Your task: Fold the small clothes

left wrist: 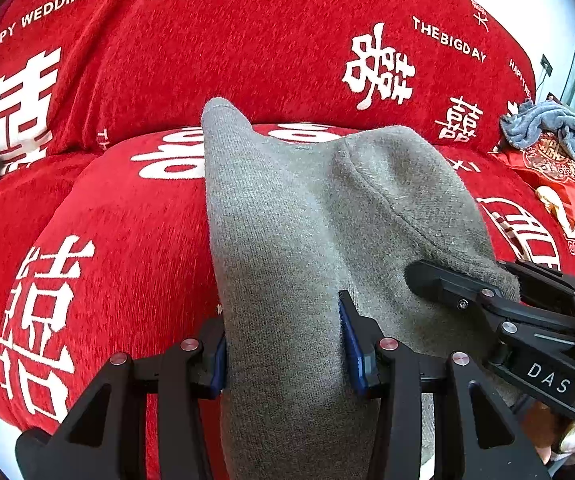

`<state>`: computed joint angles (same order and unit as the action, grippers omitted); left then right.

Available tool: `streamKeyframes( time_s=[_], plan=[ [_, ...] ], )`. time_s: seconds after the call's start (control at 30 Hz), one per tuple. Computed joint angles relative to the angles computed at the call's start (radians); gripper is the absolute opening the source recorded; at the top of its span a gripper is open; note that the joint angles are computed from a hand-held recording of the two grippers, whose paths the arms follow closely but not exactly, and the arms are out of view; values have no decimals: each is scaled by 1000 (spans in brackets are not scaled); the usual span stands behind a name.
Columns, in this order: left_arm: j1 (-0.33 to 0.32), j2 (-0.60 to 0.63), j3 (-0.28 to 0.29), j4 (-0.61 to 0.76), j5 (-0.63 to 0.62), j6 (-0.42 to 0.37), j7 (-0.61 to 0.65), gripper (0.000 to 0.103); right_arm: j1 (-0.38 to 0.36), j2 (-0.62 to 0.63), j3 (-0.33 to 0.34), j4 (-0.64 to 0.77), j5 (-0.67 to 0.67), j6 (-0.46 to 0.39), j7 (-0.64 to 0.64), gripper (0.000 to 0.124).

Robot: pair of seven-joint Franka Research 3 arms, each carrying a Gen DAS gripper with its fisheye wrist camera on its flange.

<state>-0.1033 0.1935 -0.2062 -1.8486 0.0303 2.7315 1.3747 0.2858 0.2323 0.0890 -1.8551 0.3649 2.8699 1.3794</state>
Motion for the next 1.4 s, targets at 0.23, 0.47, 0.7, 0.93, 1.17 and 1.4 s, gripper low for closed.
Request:
streamKeyframes(
  time_s=[0.23,0.47,0.7,0.93,1.17,1.4],
  plan=[
    [9,18,-5,12,-24,-2,19,47,-8,13,9,3,28,16,-16,34],
    [3,21,-2,6,1,1,4,47,-18,19,17,-4,59,16,-37,33],
    [-6,16,30,-9,58,-42,-84,72,-37,39,12,21,87,-48,-38,39],
    [29,-51,29,-64,24,15,-67,73,-76,-3,17,-15,181,-4,-53,46],
    [-44,74,64,138,249,-166,-211,73,-64,32,38,95,218,-104,-176,46],
    [-51,139,56,213,286,-242,-227,79,-62,140,18,180,155,-178,-64,45]
  ],
)
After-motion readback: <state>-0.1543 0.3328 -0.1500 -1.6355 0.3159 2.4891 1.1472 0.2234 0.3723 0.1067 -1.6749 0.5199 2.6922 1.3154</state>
